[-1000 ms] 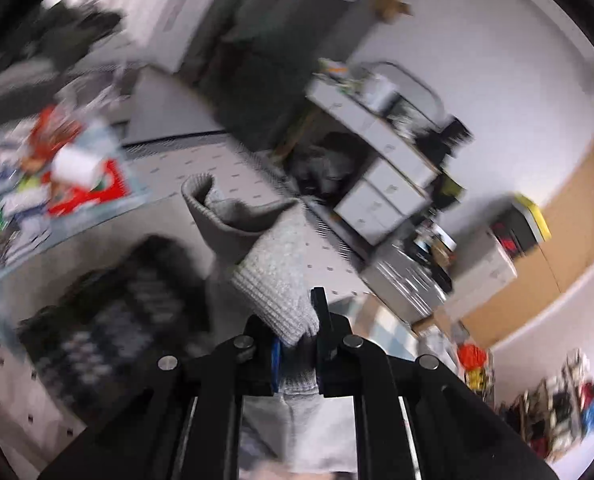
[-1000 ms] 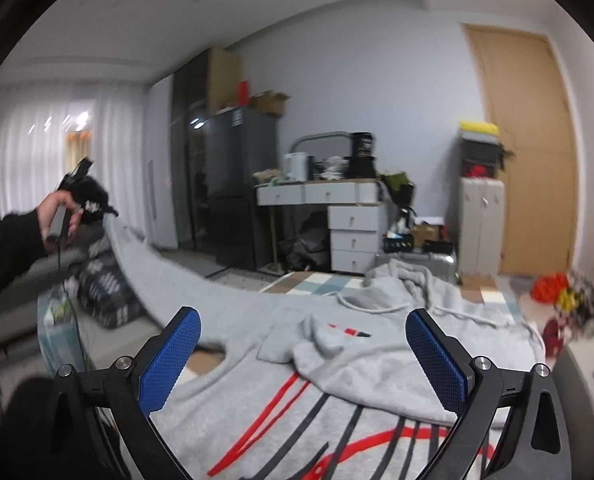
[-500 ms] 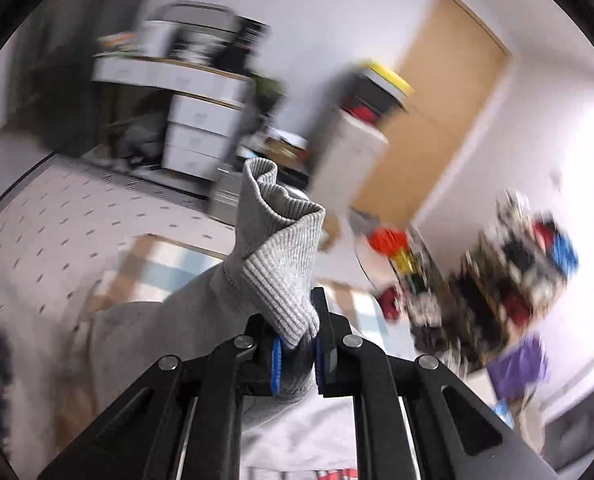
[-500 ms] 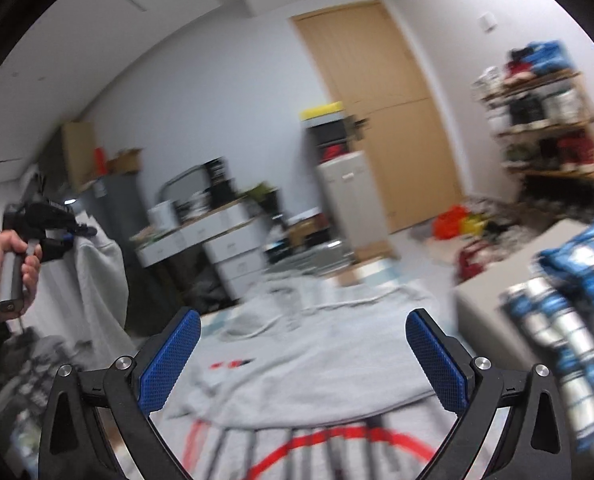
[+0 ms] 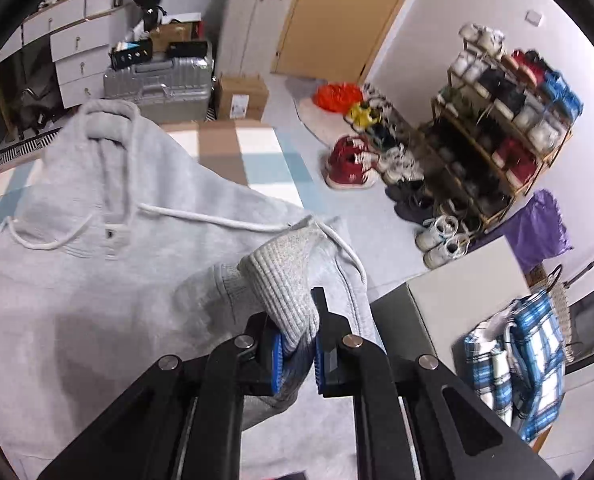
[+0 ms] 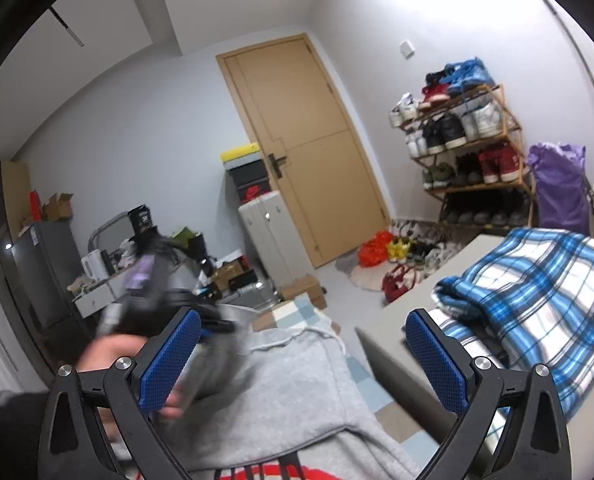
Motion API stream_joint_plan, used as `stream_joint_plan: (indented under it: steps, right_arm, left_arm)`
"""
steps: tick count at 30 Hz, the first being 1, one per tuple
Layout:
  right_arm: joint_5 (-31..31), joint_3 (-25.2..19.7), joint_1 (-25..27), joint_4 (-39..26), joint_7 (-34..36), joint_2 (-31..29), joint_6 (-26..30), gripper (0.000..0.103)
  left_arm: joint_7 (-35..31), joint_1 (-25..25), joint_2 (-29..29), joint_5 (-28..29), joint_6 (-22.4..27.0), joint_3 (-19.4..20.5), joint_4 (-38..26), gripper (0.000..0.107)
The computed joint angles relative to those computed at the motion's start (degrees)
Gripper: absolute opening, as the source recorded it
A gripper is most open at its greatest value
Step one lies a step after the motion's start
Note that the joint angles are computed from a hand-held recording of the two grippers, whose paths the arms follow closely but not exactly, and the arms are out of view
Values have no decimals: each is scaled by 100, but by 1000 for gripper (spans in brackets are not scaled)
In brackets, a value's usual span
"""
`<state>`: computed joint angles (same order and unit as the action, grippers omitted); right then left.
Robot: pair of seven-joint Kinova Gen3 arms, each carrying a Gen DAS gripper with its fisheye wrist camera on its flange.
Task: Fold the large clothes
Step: 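Grasp the other sleeve cuff with the left gripper and lift it, then lay the held sleeve across the hoodie front and open the left gripper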
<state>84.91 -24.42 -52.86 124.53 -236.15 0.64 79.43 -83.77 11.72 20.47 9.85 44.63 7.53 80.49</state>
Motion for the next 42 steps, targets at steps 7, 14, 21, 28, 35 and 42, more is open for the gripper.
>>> stream_joint_plan:
  steps: [7,14,21,28,35,42]
  right_arm:
    - [182,-46,-164,34,7,140,168,103]
    - [149,54,-91,8,113,103,-131,103]
    - [138,16,-27,142,-272,-21,-229,103]
    - [172,7,32,67,-187,-18,-462,103]
    - [252,60,-1,-137,460,174,-646,103]
    - [232,173,44,-275,851,291,-985,103]
  left_arm:
    - [-40,154,441,39,390,133,-618,7]
    - [-1271,-197,969,673,1637,526,-1055,18]
    - [-2593,-1145,59,1562,2252,323,-474,46]
    - [-2234,-1387,-515,870,1208,-529,275,76]
    - [-1198,-1618,35,436,1044,-602,559,75]
    - [-445,-779,-382,-686,488,-704,1021,76]
